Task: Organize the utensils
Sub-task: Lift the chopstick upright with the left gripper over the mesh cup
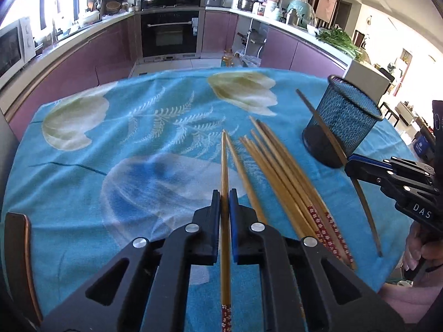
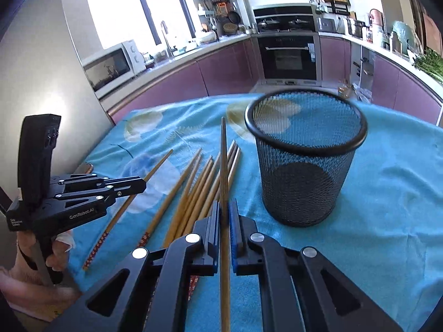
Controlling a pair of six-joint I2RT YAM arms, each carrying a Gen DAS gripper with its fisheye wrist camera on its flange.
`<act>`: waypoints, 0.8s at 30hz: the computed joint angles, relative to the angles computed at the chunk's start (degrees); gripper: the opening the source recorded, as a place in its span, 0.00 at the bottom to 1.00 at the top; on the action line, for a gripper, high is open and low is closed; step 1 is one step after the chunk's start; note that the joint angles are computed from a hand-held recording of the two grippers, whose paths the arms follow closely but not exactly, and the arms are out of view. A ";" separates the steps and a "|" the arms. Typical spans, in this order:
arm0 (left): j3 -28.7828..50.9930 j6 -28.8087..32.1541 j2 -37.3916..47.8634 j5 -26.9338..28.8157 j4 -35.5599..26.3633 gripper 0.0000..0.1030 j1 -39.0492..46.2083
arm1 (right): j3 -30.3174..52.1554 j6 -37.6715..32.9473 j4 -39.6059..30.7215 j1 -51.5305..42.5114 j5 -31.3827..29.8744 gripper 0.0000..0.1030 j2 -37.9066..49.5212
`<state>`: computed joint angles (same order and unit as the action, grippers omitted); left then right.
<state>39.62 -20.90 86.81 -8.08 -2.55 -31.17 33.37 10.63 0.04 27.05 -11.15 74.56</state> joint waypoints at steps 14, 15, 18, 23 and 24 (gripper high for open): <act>-0.26 2.17 -20.11 6.20 -5.01 0.07 -0.68 | -1.17 -0.71 -2.17 -6.54 -6.66 0.06 -12.67; 0.15 2.23 -21.26 6.68 -5.32 0.07 -0.72 | -0.97 -0.85 -2.31 -7.03 -7.10 0.06 -13.17; 1.48 2.23 -22.94 7.06 -5.37 0.07 -1.46 | 0.21 -1.73 -2.63 -8.77 -8.46 0.06 -14.24; 5.29 2.41 -21.92 7.30 -3.80 0.07 -2.61 | 3.18 -2.76 -3.37 -11.29 -11.43 0.06 -15.08; 6.39 2.50 -21.23 7.44 -3.51 0.07 -2.80 | 3.92 -3.15 -3.58 -11.74 -11.65 0.06 -15.11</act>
